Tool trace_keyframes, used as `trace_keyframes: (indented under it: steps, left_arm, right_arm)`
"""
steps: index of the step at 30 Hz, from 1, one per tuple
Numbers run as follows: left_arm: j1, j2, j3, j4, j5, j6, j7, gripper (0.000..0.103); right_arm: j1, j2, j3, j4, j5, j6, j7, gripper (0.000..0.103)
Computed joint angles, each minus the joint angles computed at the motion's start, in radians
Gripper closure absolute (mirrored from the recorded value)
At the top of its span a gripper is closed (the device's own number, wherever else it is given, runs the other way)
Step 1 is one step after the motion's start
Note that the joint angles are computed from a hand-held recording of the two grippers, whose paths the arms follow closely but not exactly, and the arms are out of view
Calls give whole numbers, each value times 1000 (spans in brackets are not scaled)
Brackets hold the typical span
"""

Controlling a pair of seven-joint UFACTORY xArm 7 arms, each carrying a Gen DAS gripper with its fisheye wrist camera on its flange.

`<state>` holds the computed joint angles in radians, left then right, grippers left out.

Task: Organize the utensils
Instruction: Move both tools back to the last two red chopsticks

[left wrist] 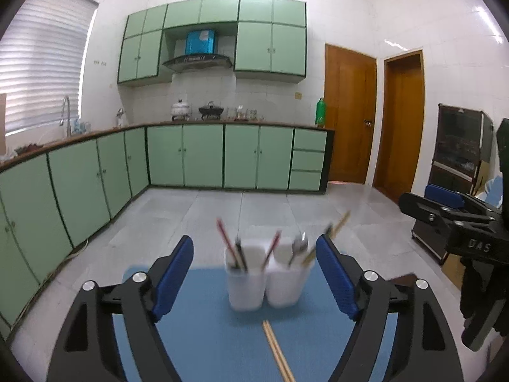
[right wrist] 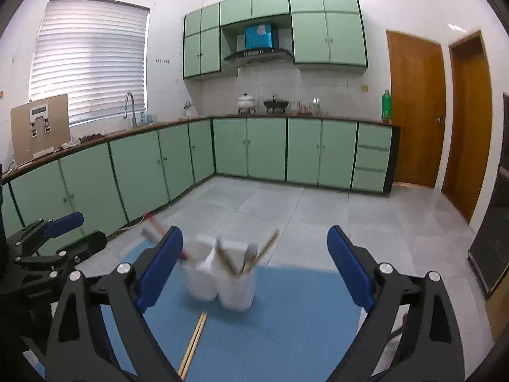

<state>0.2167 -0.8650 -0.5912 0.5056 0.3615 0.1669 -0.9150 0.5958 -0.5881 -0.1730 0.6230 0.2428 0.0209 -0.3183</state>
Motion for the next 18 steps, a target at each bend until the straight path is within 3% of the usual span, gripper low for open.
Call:
trace_keyframes:
  steps: [8, 13, 18]
  left_arm:
    - [-181, -80, -34, -196, -37, 118, -104, 25]
    - [-268, -58, -46, -269, -23, 179, -194, 25]
    - [-349, -13, -8, -319, -1, 222, -243, 25]
  right_arm:
    - [-108, -174, 118, -281, -35, 13, 109, 14]
    - [-106, -223, 153, -398, -47, 60, 203, 14]
    - [-99, -244, 192, -481, -74, 93, 286, 14]
